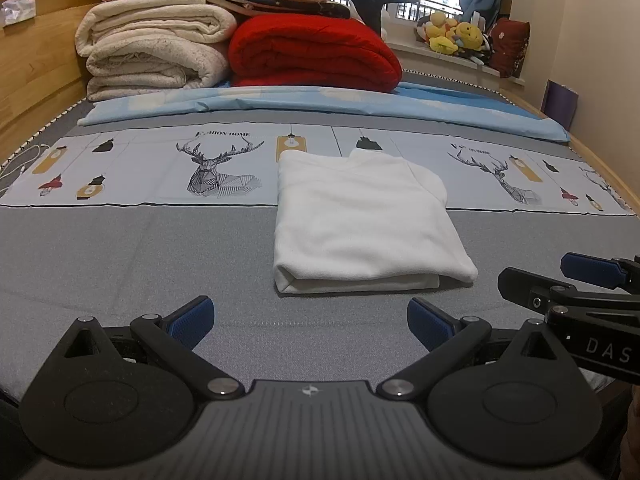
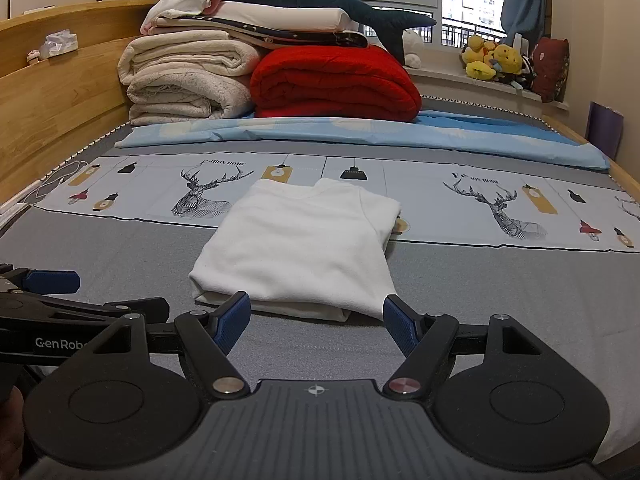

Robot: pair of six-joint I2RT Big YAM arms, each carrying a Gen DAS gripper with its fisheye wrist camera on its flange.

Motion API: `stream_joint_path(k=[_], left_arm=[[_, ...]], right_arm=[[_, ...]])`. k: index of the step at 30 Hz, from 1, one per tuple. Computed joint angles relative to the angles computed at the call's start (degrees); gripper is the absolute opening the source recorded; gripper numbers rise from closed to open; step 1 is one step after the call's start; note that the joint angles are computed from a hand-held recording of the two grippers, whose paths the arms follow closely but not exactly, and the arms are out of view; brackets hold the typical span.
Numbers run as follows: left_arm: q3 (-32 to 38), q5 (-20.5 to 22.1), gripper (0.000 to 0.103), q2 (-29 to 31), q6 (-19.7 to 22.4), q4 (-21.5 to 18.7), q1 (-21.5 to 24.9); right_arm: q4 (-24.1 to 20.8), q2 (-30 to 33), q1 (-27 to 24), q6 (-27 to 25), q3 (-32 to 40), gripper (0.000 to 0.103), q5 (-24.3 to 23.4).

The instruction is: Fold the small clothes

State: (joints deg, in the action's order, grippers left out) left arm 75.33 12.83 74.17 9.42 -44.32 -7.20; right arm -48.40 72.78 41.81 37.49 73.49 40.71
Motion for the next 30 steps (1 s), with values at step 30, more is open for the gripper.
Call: stream_joint_path(k=[30], left_arm=[[-0.1,0.7,0.103,0.2,1.2,0.5,0.5]], right_arm=[[0.0,0.3,-0.1,0.3,0.0,0.075,-0.4]])
